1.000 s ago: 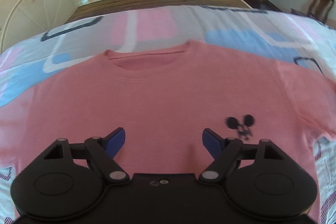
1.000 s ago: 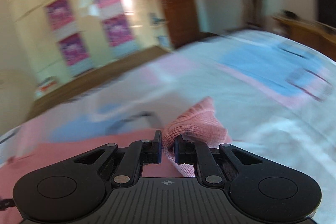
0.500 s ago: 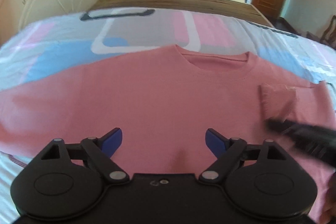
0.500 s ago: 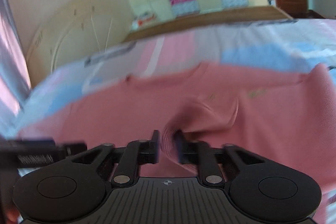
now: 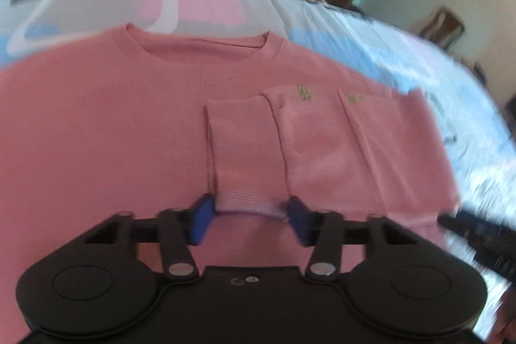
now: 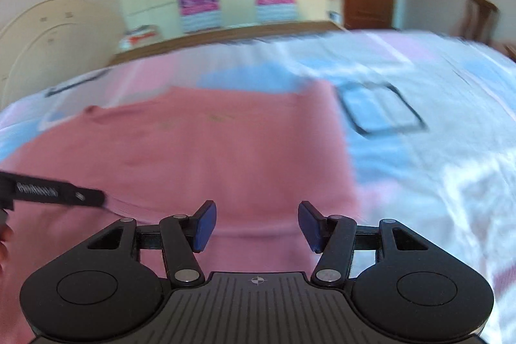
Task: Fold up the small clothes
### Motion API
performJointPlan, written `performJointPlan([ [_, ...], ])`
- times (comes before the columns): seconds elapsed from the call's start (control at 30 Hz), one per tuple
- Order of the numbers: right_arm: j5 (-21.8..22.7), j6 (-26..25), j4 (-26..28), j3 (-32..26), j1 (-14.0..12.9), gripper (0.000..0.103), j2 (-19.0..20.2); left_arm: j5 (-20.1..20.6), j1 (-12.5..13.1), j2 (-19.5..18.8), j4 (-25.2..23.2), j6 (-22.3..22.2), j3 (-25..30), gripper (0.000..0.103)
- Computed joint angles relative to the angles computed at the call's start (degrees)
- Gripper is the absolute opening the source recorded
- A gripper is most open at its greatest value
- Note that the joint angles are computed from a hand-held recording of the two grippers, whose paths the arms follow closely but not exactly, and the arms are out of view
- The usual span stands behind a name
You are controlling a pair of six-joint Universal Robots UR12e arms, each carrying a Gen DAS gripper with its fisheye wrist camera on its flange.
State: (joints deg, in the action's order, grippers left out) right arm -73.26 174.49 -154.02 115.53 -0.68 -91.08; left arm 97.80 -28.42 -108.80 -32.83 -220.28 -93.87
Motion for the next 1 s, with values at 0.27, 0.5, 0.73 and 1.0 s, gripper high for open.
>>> performJointPlan([
  [0.27, -2.5, 0.7, 2.2, 0.8, -3.7, 0.056, -0.7, 1.3, 0.2, -0.9, 3.6, -3.5, 0.1, 0.008],
  [0.5, -4.2, 0.4, 1.0, 0.2, -2.5, 0.056, 0.8, 5.2, 0.7, 2.0, 12.9, -4.1, -1.5, 0.007],
  [0.73, -2.5, 1.6, -0.3, -1.4, -1.6, 0.023, 2.8, 11.1, 1.5, 5.4, 9.3, -5.5, -5.6, 0.007],
  [1.0, -3.6, 3.3, 1.2, -1.4, -2.3, 0.007, 2.7, 10.7, 1.7, 5.3, 3.2, -6.5, -7.3, 0.007],
])
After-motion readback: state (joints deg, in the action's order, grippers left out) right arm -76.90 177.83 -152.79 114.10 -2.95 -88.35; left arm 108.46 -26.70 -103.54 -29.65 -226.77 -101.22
